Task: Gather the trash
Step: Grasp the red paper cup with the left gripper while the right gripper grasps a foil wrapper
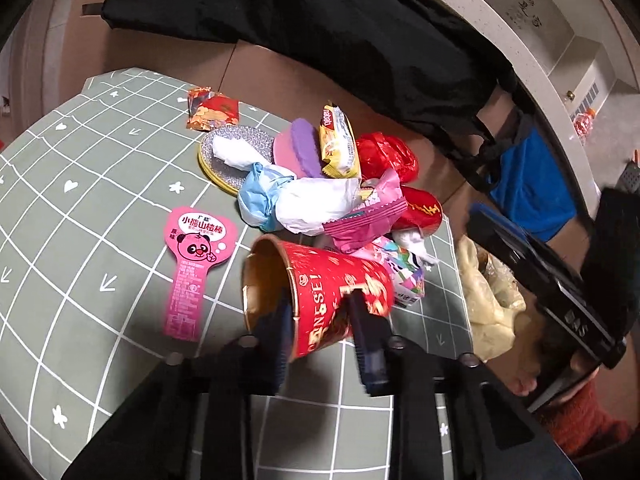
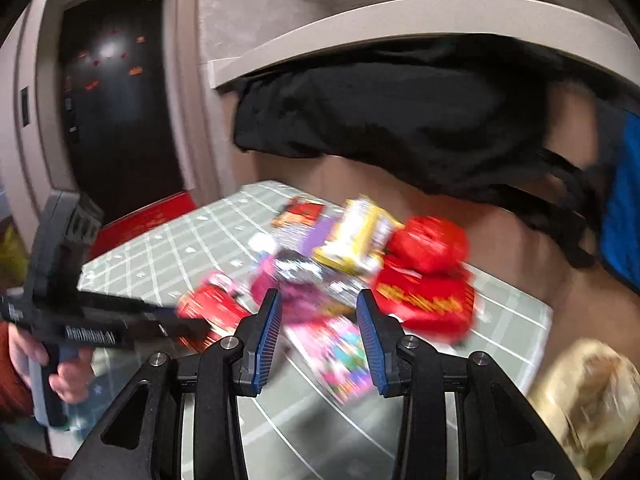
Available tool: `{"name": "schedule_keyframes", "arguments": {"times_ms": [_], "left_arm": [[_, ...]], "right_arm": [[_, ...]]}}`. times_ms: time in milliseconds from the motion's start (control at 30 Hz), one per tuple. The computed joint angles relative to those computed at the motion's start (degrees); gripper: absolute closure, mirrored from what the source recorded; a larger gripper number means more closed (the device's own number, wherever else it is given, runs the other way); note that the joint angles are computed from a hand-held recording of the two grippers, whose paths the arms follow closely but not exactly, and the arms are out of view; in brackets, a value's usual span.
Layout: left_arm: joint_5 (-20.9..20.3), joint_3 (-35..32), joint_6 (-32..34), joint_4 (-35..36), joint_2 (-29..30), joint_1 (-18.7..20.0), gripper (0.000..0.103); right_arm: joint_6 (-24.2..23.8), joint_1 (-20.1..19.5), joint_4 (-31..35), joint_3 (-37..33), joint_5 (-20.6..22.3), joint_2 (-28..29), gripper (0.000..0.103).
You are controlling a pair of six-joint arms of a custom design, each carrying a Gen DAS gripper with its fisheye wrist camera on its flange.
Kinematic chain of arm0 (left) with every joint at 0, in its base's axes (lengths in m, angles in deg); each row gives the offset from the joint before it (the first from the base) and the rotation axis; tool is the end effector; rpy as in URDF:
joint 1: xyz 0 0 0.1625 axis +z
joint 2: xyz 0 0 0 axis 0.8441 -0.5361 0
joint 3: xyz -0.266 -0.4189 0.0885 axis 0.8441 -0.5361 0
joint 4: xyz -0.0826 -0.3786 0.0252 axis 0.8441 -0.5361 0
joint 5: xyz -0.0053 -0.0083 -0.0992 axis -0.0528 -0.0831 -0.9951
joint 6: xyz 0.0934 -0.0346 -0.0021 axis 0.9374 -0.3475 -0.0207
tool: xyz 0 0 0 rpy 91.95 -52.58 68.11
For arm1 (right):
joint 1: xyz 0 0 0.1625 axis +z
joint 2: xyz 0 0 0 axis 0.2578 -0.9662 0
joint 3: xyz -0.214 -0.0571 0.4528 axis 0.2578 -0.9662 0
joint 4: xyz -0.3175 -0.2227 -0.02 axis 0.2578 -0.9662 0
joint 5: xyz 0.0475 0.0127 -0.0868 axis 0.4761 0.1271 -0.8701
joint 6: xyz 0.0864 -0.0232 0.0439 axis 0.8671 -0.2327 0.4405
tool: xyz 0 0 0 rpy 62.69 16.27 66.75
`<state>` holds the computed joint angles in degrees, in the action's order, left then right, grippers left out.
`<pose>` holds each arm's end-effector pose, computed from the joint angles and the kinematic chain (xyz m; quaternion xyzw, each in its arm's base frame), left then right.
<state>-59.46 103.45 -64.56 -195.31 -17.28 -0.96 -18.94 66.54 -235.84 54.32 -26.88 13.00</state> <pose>-0.2075 -0.6143 -0.0110 0.1912 0.9456 -0.2524 0.0747 0.0454 -0.5936 0.2200 0.3316 -0.8474 0.3584 0.2087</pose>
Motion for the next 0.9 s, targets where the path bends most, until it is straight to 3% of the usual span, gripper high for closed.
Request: {"name": "schedule_keyframes", "arguments": {"times_ms": [233,300,333,367,467,567,767,833,900], "left_arm": [[6.66,2.63,2.81,-5.46,0.04,-2.37,0.089],[7.96,3.28,2.94,-6.92,-0.01,-2.66,0.089],[8.25,3.59,3.11,-7.83,0.00,-2.71,0.090],[8.44,3.91,3.44,-8.93,0.08,-2.75,0.090],[8.74,4.81,6.10,-13.65,0.86,-3.02,0.090],[13.44,4.76,6.97,-17.41,2.38,-4.37,0.089],[7.85,2.48,-1.10,-7.61,0.76,-2.42,0.090],[8.72,2.26,-1.26,-7.88,1.07,-2.87,0.099],[11.11,2.28,0.34,-10.18,1.48,-4.04,0.101]], "right_arm": [[3.95,3.26,14.05,-9.04,-3.77,4.14,0.066],[4.50,3.81,16.13,-10.70,-6.08,5.23,0.078],[4.95,3.82,17.26,-11.22,-6.37,5.38,0.090],[5.24,3.54,17.83,-11.20,-5.65,5.13,0.092],[5.80,2.74,16.95,-9.59,-2.56,3.35,0.095],[4.58,2.48,13.54,-7.13,-1.45,1.14,0.096],[3.21,1.69,11.23,-4.17,-0.52,-2.60,0.097],[2.82,1.22,10.53,-3.50,-0.21,-3.57,0.097],[3.05,0.59,10.70,-3.06,0.56,-4.59,0.097]]}}
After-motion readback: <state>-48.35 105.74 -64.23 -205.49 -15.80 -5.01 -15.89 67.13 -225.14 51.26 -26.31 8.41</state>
